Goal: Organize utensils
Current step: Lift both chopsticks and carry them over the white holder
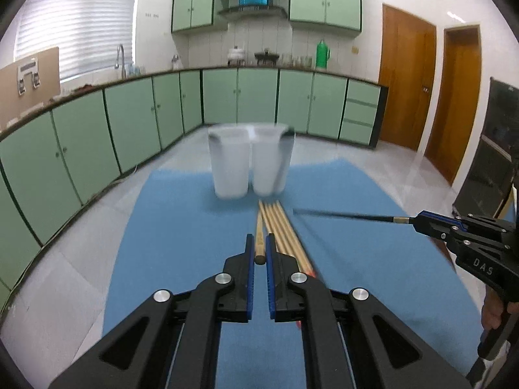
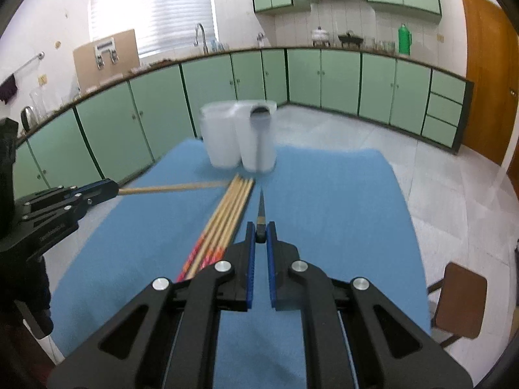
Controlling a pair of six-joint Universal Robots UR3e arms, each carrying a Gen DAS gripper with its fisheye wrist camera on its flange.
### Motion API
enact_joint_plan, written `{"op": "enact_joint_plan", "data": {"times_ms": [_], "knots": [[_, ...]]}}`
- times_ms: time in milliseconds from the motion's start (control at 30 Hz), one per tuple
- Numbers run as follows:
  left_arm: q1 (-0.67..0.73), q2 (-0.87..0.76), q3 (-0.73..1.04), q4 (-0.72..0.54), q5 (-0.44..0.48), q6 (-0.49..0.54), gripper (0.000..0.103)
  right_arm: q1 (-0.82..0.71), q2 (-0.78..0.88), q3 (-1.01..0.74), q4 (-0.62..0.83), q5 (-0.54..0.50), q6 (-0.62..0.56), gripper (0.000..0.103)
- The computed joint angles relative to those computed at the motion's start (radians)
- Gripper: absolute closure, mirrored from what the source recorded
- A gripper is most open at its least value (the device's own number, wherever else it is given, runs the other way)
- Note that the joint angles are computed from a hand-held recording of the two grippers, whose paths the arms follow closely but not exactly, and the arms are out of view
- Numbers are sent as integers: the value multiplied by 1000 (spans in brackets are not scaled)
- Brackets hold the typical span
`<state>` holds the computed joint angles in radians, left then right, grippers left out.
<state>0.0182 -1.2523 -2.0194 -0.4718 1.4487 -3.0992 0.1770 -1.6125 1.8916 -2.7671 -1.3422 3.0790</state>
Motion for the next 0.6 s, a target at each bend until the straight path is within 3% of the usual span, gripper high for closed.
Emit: {"op": "enact_joint_plan", "data": {"times_ms": [233, 600], "knots": [[26, -86, 170, -17, -47, 22, 97, -49, 52, -213, 106, 80, -3, 97], [46, -306, 466, -65, -108, 35, 97, -49, 333, -741, 362, 126, -18, 97]]}}
